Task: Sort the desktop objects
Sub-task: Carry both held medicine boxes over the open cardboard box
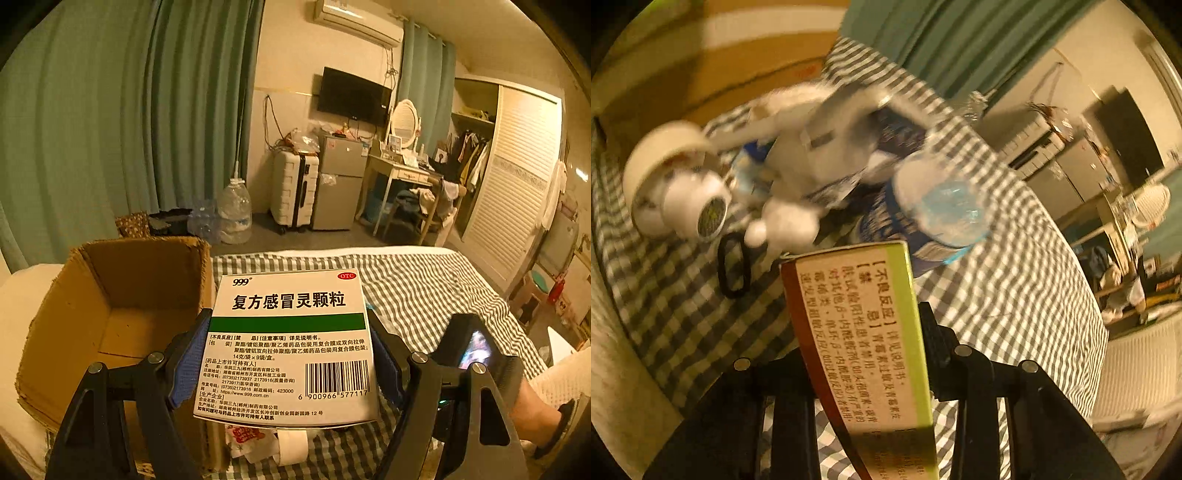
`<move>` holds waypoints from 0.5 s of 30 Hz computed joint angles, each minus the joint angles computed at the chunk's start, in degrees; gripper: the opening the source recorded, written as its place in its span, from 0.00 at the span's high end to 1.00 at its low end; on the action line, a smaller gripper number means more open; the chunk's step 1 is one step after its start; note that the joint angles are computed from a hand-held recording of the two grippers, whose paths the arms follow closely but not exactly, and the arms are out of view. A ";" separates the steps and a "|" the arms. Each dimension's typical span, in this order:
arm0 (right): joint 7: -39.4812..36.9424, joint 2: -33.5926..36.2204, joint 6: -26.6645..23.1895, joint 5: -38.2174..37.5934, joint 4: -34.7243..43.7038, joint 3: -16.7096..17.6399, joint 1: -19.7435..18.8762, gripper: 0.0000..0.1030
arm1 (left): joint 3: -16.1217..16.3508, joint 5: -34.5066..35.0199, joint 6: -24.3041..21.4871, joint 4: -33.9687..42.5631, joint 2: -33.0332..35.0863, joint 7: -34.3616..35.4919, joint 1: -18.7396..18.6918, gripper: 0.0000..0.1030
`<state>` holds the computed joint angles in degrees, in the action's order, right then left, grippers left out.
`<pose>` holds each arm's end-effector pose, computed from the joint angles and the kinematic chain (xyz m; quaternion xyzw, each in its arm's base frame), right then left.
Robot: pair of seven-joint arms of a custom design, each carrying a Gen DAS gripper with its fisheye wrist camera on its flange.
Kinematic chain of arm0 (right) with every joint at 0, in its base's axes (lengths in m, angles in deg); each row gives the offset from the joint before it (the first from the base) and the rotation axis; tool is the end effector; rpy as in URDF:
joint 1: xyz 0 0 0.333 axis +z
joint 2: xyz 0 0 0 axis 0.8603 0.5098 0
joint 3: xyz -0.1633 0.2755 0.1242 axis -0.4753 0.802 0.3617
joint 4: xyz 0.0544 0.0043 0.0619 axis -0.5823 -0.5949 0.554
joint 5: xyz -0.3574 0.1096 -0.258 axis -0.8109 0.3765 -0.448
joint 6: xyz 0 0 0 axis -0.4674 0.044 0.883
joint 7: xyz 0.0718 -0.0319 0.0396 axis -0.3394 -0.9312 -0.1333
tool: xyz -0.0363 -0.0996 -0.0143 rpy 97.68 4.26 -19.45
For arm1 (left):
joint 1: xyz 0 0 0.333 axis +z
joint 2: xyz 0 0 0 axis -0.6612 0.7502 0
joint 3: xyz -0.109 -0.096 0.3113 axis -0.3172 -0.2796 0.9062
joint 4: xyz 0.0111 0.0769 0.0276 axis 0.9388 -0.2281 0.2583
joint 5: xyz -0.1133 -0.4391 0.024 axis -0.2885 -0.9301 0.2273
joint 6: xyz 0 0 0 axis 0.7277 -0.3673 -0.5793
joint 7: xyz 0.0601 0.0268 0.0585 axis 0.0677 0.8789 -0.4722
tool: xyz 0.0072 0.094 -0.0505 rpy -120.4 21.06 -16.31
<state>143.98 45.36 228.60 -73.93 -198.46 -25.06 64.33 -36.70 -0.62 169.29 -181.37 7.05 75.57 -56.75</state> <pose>0.4781 0.1433 0.4856 -0.7494 0.5867 -0.3021 0.0533 0.5452 -0.1203 0.6039 -0.3975 0.7841 -0.4472 0.1650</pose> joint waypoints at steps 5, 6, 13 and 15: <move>7.78 -1.29 1.92 1.21 1.16 0.43 -1.70 0.69 | 0.38 -1.57 1.96 -0.02 -0.69 1.57 -0.52 0.23; 10.14 -1.85 2.09 1.71 0.91 1.15 -1.65 0.69 | 0.50 -2.00 2.55 -0.09 -0.91 2.08 -0.71 0.23; 19.69 -4.01 5.07 1.23 1.41 3.41 -2.65 0.69 | 1.80 -3.44 6.08 -1.74 -3.37 5.16 -1.96 0.23; 21.79 -5.23 8.56 2.09 0.49 3.17 -2.68 0.69 | 2.27 -3.09 6.74 -1.57 -3.58 5.07 -2.27 0.23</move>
<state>165.77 40.13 237.17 -71.84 -197.97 -21.89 61.64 -34.44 -3.71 176.03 -182.94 3.47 80.63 -59.02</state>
